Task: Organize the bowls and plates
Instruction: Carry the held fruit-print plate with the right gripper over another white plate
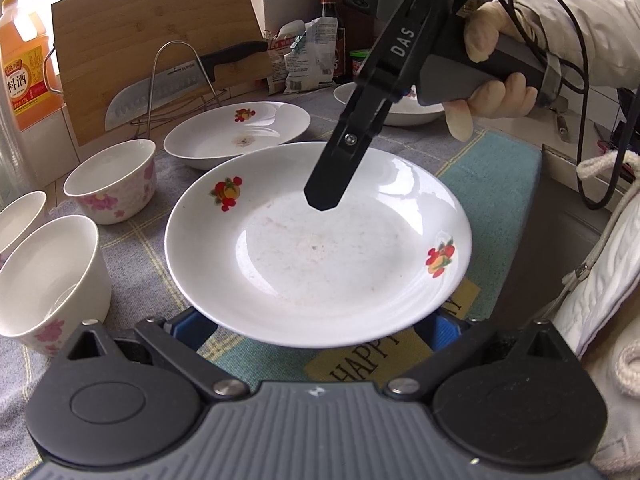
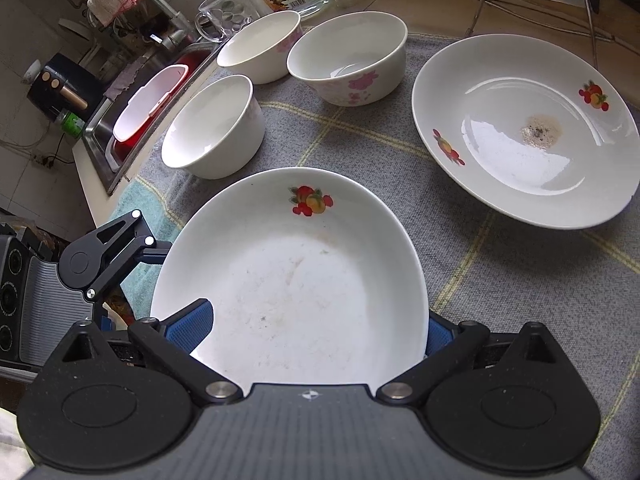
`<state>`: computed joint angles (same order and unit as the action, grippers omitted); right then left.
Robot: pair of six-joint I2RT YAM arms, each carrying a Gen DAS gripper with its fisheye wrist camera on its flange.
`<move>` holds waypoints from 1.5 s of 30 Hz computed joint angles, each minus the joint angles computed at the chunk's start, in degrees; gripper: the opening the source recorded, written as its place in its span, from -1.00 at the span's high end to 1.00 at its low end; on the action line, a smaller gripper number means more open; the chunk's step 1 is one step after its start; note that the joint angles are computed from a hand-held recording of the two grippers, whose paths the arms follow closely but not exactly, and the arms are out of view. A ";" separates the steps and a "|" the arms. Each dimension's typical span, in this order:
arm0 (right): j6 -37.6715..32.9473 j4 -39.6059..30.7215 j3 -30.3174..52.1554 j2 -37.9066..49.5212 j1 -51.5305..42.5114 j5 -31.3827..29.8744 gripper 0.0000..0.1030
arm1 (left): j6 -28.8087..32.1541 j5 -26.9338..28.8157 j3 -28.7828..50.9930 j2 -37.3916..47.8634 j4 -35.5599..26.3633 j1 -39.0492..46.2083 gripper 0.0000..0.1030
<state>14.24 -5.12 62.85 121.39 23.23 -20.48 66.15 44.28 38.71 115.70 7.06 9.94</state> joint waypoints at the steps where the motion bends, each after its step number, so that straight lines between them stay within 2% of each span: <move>1: -0.10 0.38 -0.80 -0.60 -0.40 0.01 -1.00 | -0.49 -0.12 0.03 -0.15 0.26 -0.65 -0.98; 13: -2.20 4.73 -12.13 -9.95 -7.41 0.31 -1.00 | -8.53 -2.65 0.92 -0.90 5.04 -12.08 -0.98; 23: -8.42 4.94 -19.73 -16.33 -17.30 -1.83 -1.00 | -16.89 -6.05 3.68 1.40 9.87 -22.74 -0.98; 33: -16.78 2.02 -21.60 -18.86 -28.22 -4.93 -1.00 | -24.71 -10.09 6.78 3.12 13.20 -32.04 -0.98; 45: -24.54 -0.76 -19.81 -16.95 -38.54 -8.46 -1.00 | -30.00 -14.35 13.36 6.90 12.78 -39.37 -0.98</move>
<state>-10.30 -5.88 43.04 104.44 -15.31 -28.94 36.16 29.93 52.08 122.60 19.84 -29.43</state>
